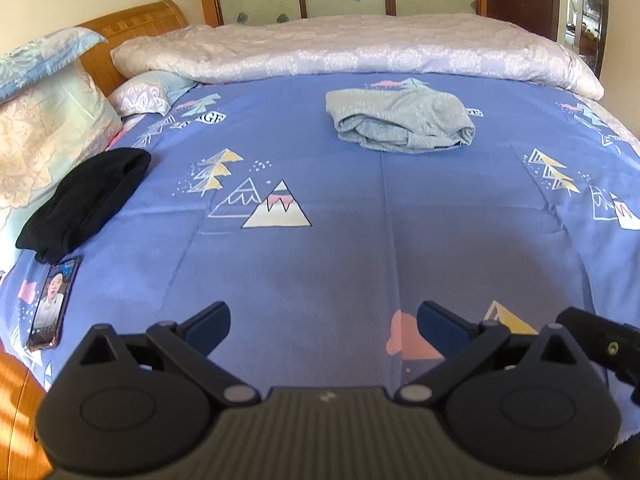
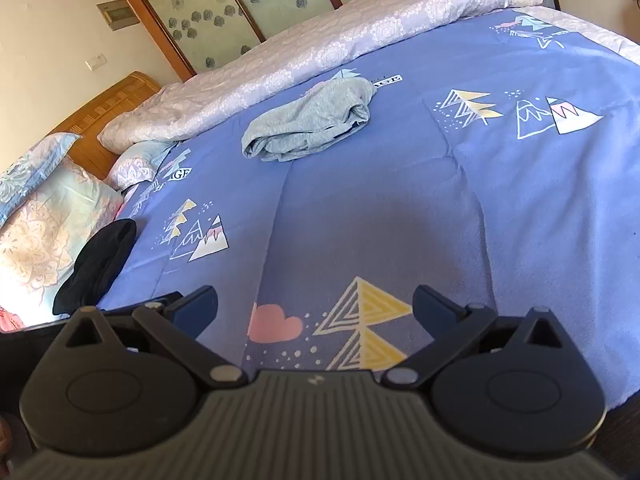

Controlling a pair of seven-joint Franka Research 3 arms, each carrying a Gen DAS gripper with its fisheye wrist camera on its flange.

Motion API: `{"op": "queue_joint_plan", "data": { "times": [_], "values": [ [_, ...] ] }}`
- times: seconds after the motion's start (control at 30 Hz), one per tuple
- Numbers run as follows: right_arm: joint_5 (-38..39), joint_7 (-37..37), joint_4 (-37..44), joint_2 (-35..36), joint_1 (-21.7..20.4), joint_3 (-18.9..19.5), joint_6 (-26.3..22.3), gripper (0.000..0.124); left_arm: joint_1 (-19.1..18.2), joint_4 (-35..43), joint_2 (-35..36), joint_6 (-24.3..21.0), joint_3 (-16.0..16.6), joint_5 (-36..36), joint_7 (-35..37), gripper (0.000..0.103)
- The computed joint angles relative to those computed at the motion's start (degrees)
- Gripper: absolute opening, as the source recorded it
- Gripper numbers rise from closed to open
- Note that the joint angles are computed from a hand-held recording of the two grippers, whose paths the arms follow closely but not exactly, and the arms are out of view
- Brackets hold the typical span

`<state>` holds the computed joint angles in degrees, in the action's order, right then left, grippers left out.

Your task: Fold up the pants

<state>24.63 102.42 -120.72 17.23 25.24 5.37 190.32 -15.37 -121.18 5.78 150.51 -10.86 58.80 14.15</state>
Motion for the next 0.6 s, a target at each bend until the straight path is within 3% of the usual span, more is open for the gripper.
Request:
{"op": "queue_joint_plan", "data": {
  "times": [0.37,0.5,0.6],
  "values": [
    [-0.76,-0.03,-0.06,-0.24,-1.91,1.53,-0.69,0.103,0.19,-0.59,0.03,1.29,-0.03,-1.97,3.04,0.103],
    [-0.41,0.18,-0.23,-0.46,0.45,-0.84,-0.65,0.103,0.17,-0.61,0.11,1.35,0.01,-2.46,3.61,0.103],
    [0.23,0.09,-0.36,-0.57,4.80,-5.30,-0.29,0.103,0.13,-0.42,0.19,1.24,0.10,-2.30,3.55,0.103]
  ]
}}
